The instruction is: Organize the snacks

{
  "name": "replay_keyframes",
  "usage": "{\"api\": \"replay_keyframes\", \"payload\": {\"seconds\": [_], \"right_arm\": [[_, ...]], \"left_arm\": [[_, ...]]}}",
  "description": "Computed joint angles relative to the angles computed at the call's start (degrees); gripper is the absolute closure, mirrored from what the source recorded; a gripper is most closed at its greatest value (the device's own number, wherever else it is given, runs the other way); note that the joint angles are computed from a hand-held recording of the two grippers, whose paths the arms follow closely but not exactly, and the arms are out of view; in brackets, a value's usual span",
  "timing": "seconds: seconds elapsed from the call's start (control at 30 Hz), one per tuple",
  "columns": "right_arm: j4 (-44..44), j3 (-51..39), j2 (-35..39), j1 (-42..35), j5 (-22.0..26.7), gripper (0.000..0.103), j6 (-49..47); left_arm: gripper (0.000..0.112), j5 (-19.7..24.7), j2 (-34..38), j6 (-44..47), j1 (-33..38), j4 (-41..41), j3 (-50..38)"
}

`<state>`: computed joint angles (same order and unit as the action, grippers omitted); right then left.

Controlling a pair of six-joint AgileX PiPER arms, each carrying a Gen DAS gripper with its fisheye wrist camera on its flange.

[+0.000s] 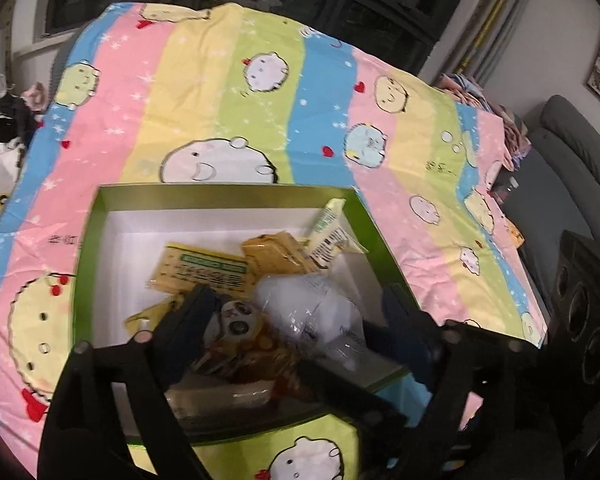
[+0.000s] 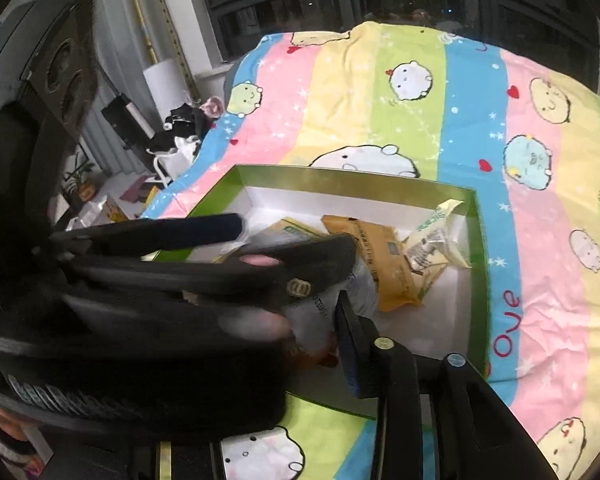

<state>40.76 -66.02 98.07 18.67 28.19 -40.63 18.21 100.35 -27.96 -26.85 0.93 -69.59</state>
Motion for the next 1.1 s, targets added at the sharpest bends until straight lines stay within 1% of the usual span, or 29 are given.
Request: {"api": "replay_keyframes", "payload": {"seconds": [0.03, 0.1, 0.17, 0.23, 0.27, 0.33, 0.37, 0.4, 0.43, 0.5, 0.53, 0.57, 0.63, 0.73, 0.83, 0.97, 1.1], "right_arm": [[-0.6, 0.5, -0.8, -0.3, 0.0, 0.054, 1.3], [-1.7, 1.3, -1.9, -0.8, 0.0, 0.047, 2.8], [-3.9, 1.9, -3.3, -1.3, 0.2, 0.044, 5.1], [-8.7, 2.1, -4.6, -1.2, -0.1, 0.039, 9.9], [-11.5, 2.3, -5.5, -1.0, -0.4, 0.038, 12.8], [-16.3, 2.6, -7.5, -1.0, -0.5, 0.030, 18.2], [-17.5, 2.4, -8.2, -1.0, -0.2, 0.028, 19.6], [-18.4, 2.2, -8.8, -1.1, 0.3, 0.025, 20.7], [-19.7, 1.9, -9.5, -1.1, 0.9, 0.023, 22.2], [-22.1, 1.4, -11.1, -0.9, 2.3, 0.022, 24.7], [-22.3, 1.3, -11.6, -0.8, 2.9, 0.022, 24.9], [-23.2, 0.9, -12.4, -0.7, 3.7, 0.022, 25.7], [-24.7, 0.4, -13.5, -0.3, 4.6, 0.022, 27.5], [-23.6, -0.6, -15.1, -0.5, 6.6, 0.022, 27.5], [-23.3, -1.8, -16.5, -0.6, 8.5, 0.022, 27.9], [-25.1, -2.6, -17.7, 0.3, 9.5, 0.022, 29.7], [-26.2, -3.2, -18.2, 0.6, 10.0, 0.022, 31.1]], "left_arm": [[0.020, 0.8, -0.8, -3.1, -0.1, 3.1, 0.2], [0.018, 2.5, -2.6, -9.9, -0.4, 10.0, 0.7], [0.016, 4.5, -4.4, -14.9, -1.2, 15.6, 1.2], [0.010, 7.5, -6.3, -20.2, -2.4, 21.7, 1.5], [0.010, 8.1, -7.2, -21.8, -2.8, 23.7, 2.1], [0.010, 10.1, -9.1, -25.3, -4.0, 28.2, 2.8], [0.010, 12.9, -9.7, -28.3, -5.3, 31.8, 2.3], [0.010, 16.3, -10.0, -29.4, -6.4, 33.5, 1.4], [0.010, 19.4, -10.0, -29.0, -7.1, 33.4, 0.3], [0.010, 24.6, -10.5, -28.2, -8.3, 32.6, -1.4], [0.010, 25.4, -11.5, -27.8, -8.4, 31.8, -1.3], [0.010, 25.4, -12.4, -28.1, -8.4, 31.7, -0.8], [0.010, 26.5, -14.1, -29.3, -9.1, 32.4, -0.5], [0.010, 29.8, -15.4, -31.2, -10.4, 34.1, -1.3], [0.010, 31.7, -16.4, -32.2, -11.3, 34.9, -2.0], [0.010, 34.3, -16.8, -33.4, -12.8, 37.2, -3.5], [0.010, 35.6, -16.9, -34.8, -13.8, 38.9, -4.5]]}}
